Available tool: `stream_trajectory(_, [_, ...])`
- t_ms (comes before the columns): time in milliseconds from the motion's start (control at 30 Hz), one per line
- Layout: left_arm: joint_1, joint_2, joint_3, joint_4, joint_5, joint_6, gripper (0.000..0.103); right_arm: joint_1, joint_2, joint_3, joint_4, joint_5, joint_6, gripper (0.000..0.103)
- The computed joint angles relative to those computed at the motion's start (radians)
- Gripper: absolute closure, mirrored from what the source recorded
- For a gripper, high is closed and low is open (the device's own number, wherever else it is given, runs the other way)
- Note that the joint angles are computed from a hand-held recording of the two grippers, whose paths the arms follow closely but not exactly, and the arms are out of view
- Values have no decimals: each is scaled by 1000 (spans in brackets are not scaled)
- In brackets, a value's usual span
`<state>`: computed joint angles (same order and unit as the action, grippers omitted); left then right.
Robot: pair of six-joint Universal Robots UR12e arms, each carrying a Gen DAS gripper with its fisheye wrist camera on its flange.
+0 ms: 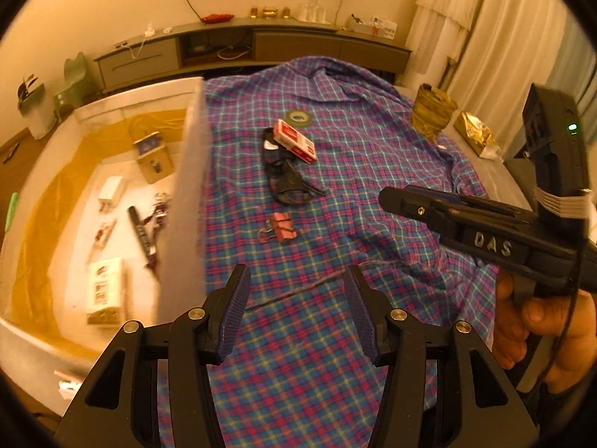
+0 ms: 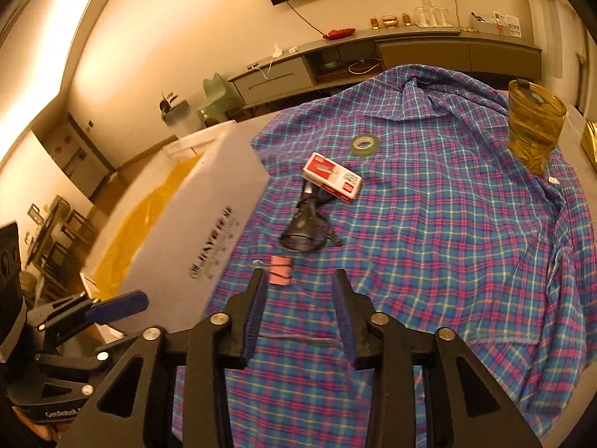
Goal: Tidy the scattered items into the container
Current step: 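Withdraw both open tools from box back over the plaid shirt, then close left tool on pink binder clip while right tool grasps red staples box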
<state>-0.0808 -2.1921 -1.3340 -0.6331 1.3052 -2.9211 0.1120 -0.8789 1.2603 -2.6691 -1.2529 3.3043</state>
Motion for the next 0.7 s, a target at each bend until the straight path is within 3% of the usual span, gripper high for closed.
stream_trajectory(300, [-31, -117, 137, -69, 70, -60, 48, 9, 76, -143, 108, -43, -195, 49])
stream_trajectory(467, [-35, -163, 188, -94, 89, -103, 48, 18, 158, -289, 203, -74, -307, 44])
stream_trajectory(700, [-31, -217, 248, -111, 83, -143, 48, 21, 297, -522, 346, -66, -418, 44])
